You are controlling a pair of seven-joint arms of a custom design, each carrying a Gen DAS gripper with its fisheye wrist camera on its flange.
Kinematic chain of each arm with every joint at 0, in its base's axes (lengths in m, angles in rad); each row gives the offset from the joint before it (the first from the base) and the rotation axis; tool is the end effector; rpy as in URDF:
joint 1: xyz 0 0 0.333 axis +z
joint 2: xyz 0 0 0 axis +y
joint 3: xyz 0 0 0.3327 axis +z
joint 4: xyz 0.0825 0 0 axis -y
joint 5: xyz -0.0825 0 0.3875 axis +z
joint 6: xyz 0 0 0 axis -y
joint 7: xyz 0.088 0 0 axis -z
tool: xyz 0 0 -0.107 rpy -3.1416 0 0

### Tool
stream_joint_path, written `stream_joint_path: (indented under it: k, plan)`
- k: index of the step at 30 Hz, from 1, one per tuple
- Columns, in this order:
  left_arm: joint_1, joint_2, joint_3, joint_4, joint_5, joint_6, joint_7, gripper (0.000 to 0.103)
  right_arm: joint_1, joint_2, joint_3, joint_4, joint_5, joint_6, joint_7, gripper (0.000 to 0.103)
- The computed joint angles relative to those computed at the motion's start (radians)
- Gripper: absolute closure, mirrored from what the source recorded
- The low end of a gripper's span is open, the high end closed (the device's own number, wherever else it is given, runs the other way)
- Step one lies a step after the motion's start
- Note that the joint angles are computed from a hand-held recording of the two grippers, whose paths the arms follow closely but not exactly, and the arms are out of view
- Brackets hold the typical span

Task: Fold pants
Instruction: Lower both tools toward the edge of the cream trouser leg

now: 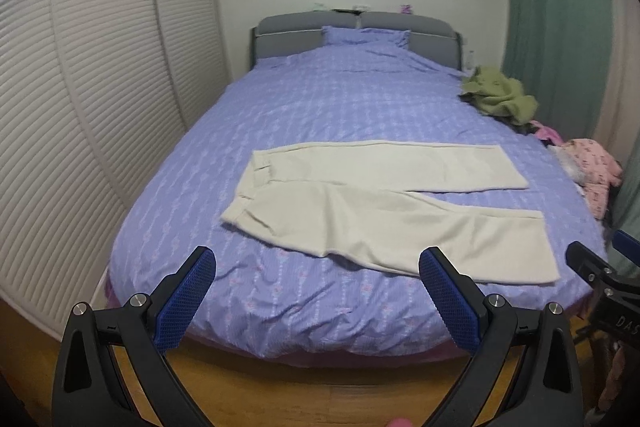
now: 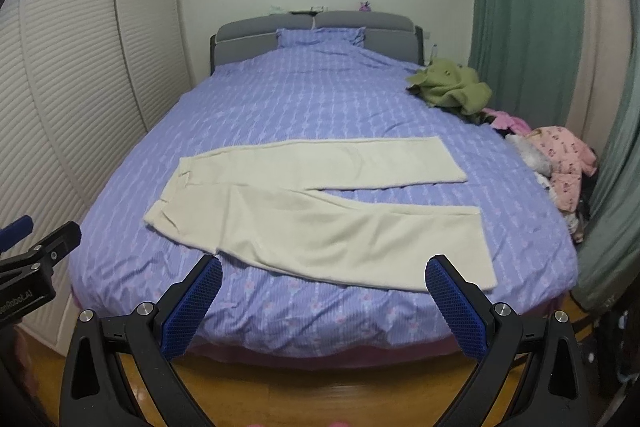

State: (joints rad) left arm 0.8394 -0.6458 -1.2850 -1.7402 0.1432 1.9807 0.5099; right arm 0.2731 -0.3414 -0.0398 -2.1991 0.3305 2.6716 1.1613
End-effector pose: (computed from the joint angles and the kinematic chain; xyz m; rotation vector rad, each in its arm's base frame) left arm 0.4052 -0.3914 0.6509 -2.0048 1.1812 -0.4708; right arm 0.4886 0.1032 0.6323 -1.9710 1.2954 -0.5517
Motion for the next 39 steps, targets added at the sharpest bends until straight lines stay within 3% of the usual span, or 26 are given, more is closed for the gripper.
stream_joint_path:
  k: [4, 7, 11, 14, 15, 18, 22, 25, 28, 31, 39]
  plan:
    - [0.003, 0.006, 0.01, -0.038, 0.005, -0.01, -0.007, 0.0, 0.004, 0.08, 0.012, 0.054, 0.012, -0.026, 0.015, 0.0]
    - [-0.05, 0.036, 0.066, -0.12, 0.042, 0.03, -0.012, 0.0, 0.0, 0.14, 0.049, 0.088, -0.014, -0.019, 0.068, 0.0]
    - [-0.126, 0.097, 0.175, -0.257, 0.101, 0.16, 0.012, 0.0, 0.004, 0.24, 0.103, 0.148, -0.09, -0.018, 0.204, 0.0]
    - [-0.171, 0.187, 0.266, -0.325, 0.127, 0.26, 0.065, 0.0, 0.016, 0.329, 0.141, 0.217, -0.252, -0.046, 0.424, 0.0]
    - [-0.195, 0.217, 0.315, -0.365, 0.126, 0.331, 0.087, 0.0, 0.028, 0.358, 0.148, 0.238, -0.287, -0.051, 0.484, 0.0]
    - [-0.208, 0.321, 0.368, -0.392, 0.162, 0.389, 0.11, 0.0, 0.067, 0.43, 0.149, 0.277, -0.403, -0.048, 0.616, 0.0]
    - [-0.211, 0.474, 0.392, -0.383, 0.235, 0.414, 0.101, 0.0, 0.115, 0.544, 0.133, 0.366, -0.488, -0.11, 0.728, 0.0]
    - [-0.214, 0.607, 0.414, -0.366, 0.333, 0.44, 0.05, 0.0, 0.123, 0.614, 0.126, 0.42, -0.451, -0.126, 0.775, 0.0]
    - [-0.242, 0.713, 0.457, -0.341, 0.399, 0.45, 0.032, 0.0, 0.149, 0.692, 0.095, 0.474, -0.49, -0.132, 0.855, 0.0]
    - [-0.297, 0.844, 0.513, -0.271, 0.468, 0.405, 0.015, 0.001, 0.16, 0.772, 0.079, 0.54, -0.497, -0.155, 0.909, 0.001]
    - [-0.4, 0.979, 0.642, -0.192, 0.442, 0.412, 0.011, 0.001, 0.169, 0.92, 0.064, 0.67, -0.481, -0.211, 0.96, 0.001]
